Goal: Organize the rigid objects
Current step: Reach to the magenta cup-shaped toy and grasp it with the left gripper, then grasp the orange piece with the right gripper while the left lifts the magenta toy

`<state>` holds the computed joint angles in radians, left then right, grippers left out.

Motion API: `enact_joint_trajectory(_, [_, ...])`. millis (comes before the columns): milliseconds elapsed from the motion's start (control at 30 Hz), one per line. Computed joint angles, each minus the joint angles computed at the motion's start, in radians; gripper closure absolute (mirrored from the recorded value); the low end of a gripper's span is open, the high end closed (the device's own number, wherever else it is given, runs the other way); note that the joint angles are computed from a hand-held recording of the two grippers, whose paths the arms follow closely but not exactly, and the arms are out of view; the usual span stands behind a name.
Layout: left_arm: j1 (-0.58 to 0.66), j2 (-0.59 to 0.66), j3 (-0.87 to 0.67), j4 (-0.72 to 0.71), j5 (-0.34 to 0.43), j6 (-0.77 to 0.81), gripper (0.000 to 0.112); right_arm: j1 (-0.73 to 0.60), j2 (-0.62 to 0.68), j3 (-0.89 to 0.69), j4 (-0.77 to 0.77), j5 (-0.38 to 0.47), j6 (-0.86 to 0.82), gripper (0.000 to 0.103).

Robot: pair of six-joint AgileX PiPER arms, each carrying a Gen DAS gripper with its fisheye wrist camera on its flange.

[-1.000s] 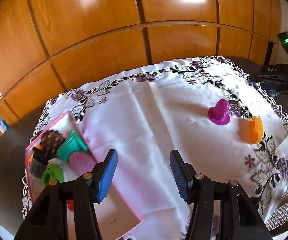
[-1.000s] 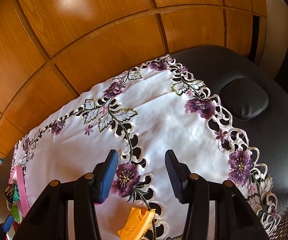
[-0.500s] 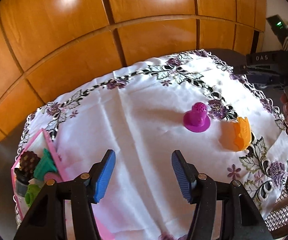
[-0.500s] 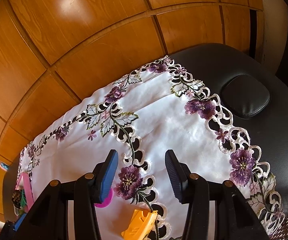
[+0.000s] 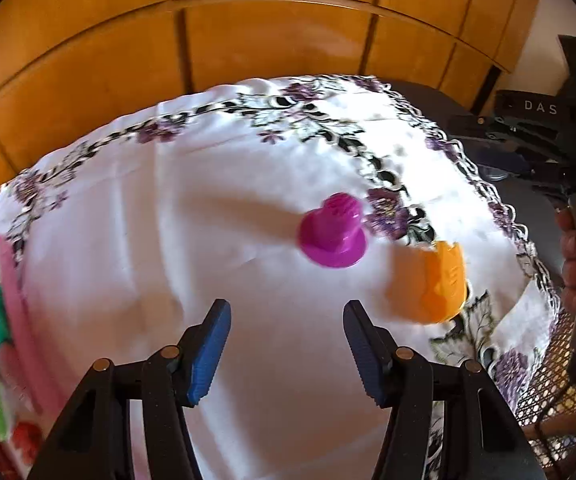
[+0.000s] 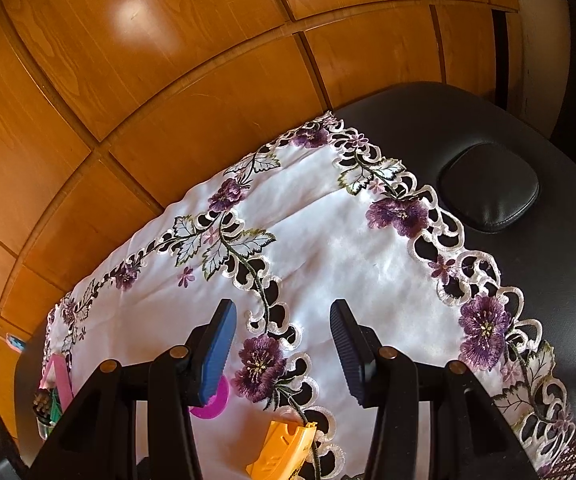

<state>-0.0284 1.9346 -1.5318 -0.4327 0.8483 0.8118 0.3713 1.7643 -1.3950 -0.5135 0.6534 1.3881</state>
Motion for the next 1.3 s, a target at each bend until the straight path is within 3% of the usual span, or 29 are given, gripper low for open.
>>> enact_joint_trajectory(267, [-0.055, 0.036, -0.036, -0.029, -0.014, 0.004, 0.053, -0.012, -0.003, 0.010, 0.035, -0.029, -0.026, 0.054])
enact_joint_trajectory(433, [-0.092, 0.073, -0.066, -0.058, -0.070, 0.011, 0.052, -0.015, -0.003, 0.015, 0.040, -0.036, -0.029, 0.054])
enact_joint_trajectory(533, [-0.119, 0.101, -0.088, -0.077, -0.127, 0.021, 0.044, -0.016, 0.004, 0.008, 0.052, -0.031, -0.043, 0.054])
enact_joint_trajectory(600, [-0.141, 0.132, -0.113, -0.041, -0.153, 0.001, 0.044, -0.016, 0.010, 0.001, 0.056, -0.022, -0.052, 0.054])
enact_joint_trajectory(667, [-0.159, 0.196, -0.199, 0.061, -0.098, -0.113, 0.045, -0.017, 0.012, 0.001, 0.056, -0.020, -0.053, 0.054])
enact_joint_trajectory(700, [-0.159, 0.210, -0.219, 0.074, -0.077, -0.137, 0.049, -0.016, 0.014, -0.001, 0.055, -0.017, -0.052, 0.054])
enact_joint_trajectory(733, [-0.152, 0.221, -0.228, 0.064, -0.072, -0.146, 0.079, -0.017, 0.015, -0.002, 0.054, -0.014, -0.053, 0.054])
enact_joint_trajectory(800, [-0.139, 0.210, -0.193, 0.051, -0.112, -0.145, 0.079, -0.019, 0.019, -0.004, 0.056, -0.009, -0.056, 0.054])
enact_joint_trajectory(1000, [-0.086, 0.150, -0.088, -0.009, -0.134, -0.045, 0.079, -0.022, 0.040, -0.028, 0.086, 0.013, -0.106, 0.054])
enact_joint_trajectory(1300, [0.024, -0.018, 0.192, -0.115, -0.242, 0.126, 0.079, -0.033, 0.070, -0.054, 0.161, 0.037, -0.185, 0.054])
